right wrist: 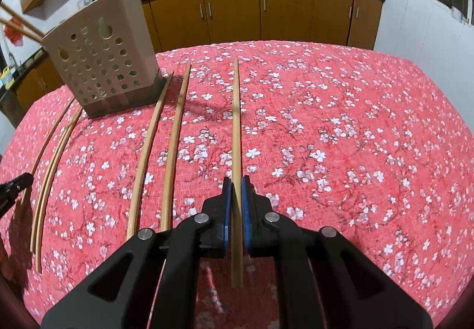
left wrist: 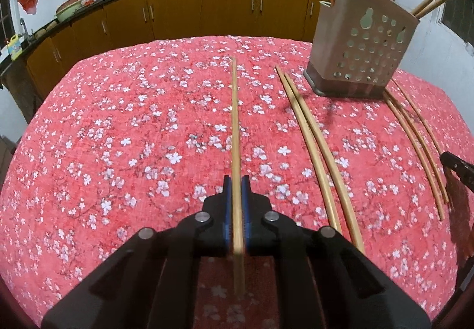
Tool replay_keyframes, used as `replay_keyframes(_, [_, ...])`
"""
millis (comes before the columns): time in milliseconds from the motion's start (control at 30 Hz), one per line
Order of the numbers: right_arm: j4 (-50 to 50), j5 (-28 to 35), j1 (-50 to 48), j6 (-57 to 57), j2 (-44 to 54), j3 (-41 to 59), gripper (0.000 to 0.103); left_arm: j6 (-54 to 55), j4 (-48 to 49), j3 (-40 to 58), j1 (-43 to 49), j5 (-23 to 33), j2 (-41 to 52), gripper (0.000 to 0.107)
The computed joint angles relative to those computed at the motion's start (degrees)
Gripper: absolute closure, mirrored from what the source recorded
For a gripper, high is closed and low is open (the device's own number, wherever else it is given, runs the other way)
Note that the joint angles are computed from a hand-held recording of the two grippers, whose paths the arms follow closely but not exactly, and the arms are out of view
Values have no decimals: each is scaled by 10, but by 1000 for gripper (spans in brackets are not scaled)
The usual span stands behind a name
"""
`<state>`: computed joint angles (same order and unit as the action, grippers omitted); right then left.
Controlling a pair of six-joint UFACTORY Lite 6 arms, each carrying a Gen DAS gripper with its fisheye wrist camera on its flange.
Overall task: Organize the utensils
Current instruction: 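Lift both held chopsticks upright and carry them over the beige holder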
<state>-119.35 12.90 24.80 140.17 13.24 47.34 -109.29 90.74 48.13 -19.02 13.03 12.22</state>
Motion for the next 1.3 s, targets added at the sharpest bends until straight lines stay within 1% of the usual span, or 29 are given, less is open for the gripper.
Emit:
replay_keyframes(133, [-23,8,-1,22,-64,-38,95,36,-33,-22,11,-16,-43,99])
replay_keyframes(200, [-3,14,2,3,-93,-47,95,85,-81,-28,14,-22,-71,99])
replay_keyframes(233, [8,17,3,-9,-110,-52,95,115,-110,-30,14,-22,-84,99])
replay_keyframes(367, [39,30,8,-39,-161,-61,95,180,-169,-34,14,-14,-133,99])
replay_keyframes(467, [33,29,0,-40,-186,-59,95,226,-213,-30,17,-8,-169,99])
replay_keyframes(533, [29,35,0,-37,-204,-58,95,245,-232,-27,16,-4,-192,99])
replay_keyframes(733, [19,59,13,-23,-243,-61,95,235,-228,-29,14,-7,-268,99])
replay_keyframes(833, [19,62,13,-25,-256,-60,95,211,-205,-25,10,-3,-284,99])
replay_keyframes(1067, [22,59,11,-36,-266,-53,95,215,-206,-14,2,5,-299,99])
replay_keyframes(1133, [31,55,14,-50,-269,-47,95,239,-228,-9,0,5,-301,99])
replay_keyframes(1200, [58,44,17,-85,-277,-31,95,308,-288,3,-1,2,-308,99])
replay_keyframes(1300, [91,25,22,-128,-299,-11,95,370,-339,24,-16,5,-314,99])
